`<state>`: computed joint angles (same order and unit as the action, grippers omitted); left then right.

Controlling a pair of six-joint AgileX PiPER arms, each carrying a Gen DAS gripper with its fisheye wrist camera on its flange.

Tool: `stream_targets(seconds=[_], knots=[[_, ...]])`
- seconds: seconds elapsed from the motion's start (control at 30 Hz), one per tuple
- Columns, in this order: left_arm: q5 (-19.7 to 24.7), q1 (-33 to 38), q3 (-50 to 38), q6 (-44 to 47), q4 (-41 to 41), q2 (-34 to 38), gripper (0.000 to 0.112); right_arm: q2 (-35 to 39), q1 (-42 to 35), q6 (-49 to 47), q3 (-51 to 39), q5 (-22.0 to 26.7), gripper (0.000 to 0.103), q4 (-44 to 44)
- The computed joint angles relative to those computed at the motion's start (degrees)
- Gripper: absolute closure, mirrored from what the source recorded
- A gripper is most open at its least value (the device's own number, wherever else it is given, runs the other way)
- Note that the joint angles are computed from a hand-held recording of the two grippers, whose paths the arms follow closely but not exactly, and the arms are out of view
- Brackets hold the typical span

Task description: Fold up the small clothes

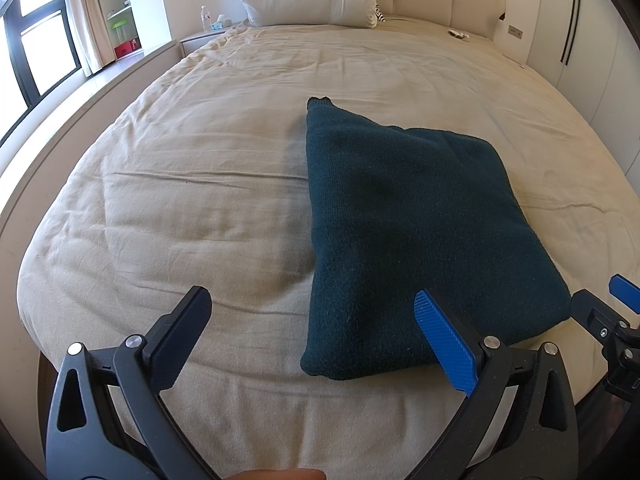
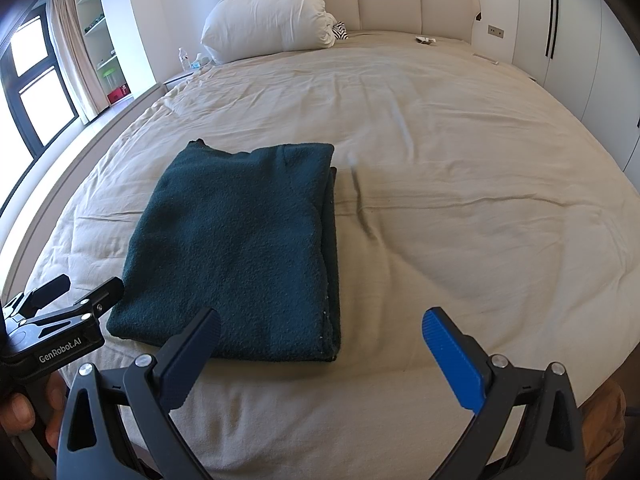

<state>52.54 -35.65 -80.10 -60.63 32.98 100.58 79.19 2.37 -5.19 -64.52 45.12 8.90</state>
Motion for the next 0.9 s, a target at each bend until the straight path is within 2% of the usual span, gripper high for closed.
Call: stream_targets(seconds=[0.9], knots=[[-0.4,0.1,0.5,0.1,-0.1,-0.2,0.009,-0.3,0.2,0.2,0.3,0.1,0.000,-0.1]])
